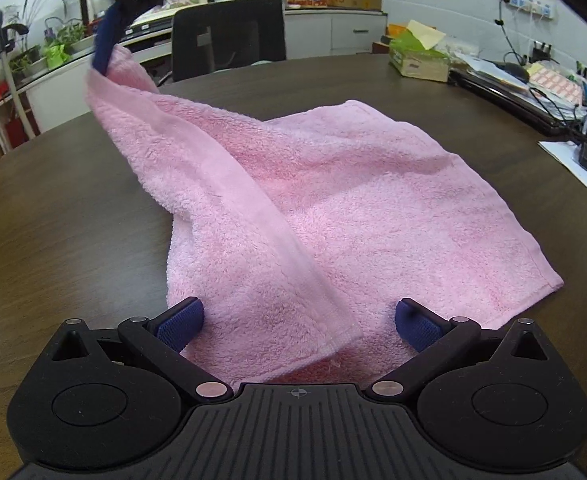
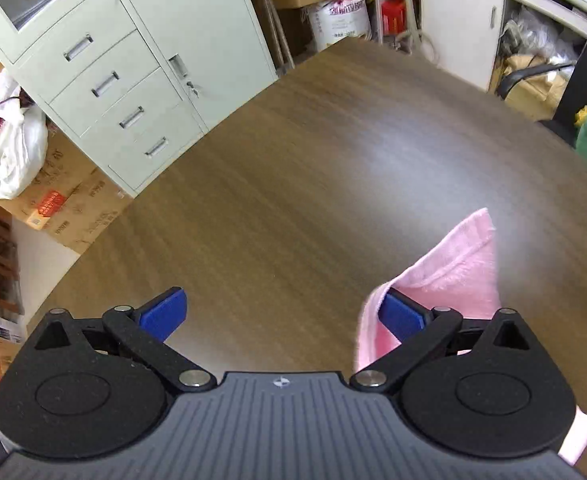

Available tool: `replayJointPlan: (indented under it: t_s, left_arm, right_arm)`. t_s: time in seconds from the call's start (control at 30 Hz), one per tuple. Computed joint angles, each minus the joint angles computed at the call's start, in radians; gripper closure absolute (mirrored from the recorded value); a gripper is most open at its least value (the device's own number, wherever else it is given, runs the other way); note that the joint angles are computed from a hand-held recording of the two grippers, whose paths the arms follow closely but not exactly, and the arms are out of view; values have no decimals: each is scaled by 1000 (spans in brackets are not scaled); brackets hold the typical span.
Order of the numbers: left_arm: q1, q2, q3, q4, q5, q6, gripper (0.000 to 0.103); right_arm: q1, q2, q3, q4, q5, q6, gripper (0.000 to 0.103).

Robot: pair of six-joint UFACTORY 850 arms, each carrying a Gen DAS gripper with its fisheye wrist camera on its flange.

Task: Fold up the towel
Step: 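Lift and pull the towel edge with the right gripper to unfold it, then lay the towel flat and open the right gripper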

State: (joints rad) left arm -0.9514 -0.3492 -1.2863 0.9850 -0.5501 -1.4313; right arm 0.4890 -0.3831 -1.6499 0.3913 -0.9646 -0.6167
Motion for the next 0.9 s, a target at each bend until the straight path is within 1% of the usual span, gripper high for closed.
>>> replayJointPlan:
  t_s: [0.03,0.07,0.1,0.13,0.2,0.27,0.33,0.37,0.43,0.47,0.5,0.53,0.57,0.6,0.67,0.73,0.83,0.9]
  left_arm:
    - [2,2,1,-1,-2,-3,0]
    - [4,4,2,-2,-6,-9,0]
    - [6,5,2,-3,-11,-15,0]
    - [9,7,3,-7,-21,-21,0]
    - [20,13,4,-25,-54,-38,0]
    - [36,35,28,-24,-66,-74,0]
    - [52,61,59,-15,-87,-120,0]
    - [61,74,74,-20,-96,-132,0]
    - [77,101,103,-18,-107,-160,0]
    - [79,110,113,-9,-125,-177,0]
    - [75,113,116,5,-163,-197,0]
    - [67,107,111,25,-228,-222,0]
    - [60,99,104,40,-293,-243,0]
    - [56,92,97,49,-346,-260,0]
    - [59,96,101,53,-407,-299,0]
    - [68,118,122,61,-395,-347,0]
    - [71,167,175,140,-346,-475,0]
    - [54,190,210,249,-336,-574,0]
  right_arm:
    - [17,5,1,-86,16,44,1]
    - [24,13,17,-130,39,70,1]
    - [21,19,25,-132,38,68,1]
    - [11,27,22,-92,15,54,1]
    - [-39,55,46,95,-12,-81,1]
    - [-100,102,123,281,7,-208,1]
    - [-148,137,181,355,14,-261,1]
    - [-167,148,199,368,17,-267,1]
    - [-211,184,263,361,48,-244,1]
    - [-241,201,301,377,44,-263,1]
    - [-280,221,345,410,40,-295,1]
    - [-325,245,400,452,37,-330,1]
    - [-353,251,427,483,31,-352,1]
    - [-390,251,457,527,7,-384,1]
    - [-486,257,539,646,-66,-454,1]
    - [-579,261,617,725,-148,-519,1]
    - [-658,260,685,770,-216,-584,1]
    - [-680,257,714,785,-241,-620,0]
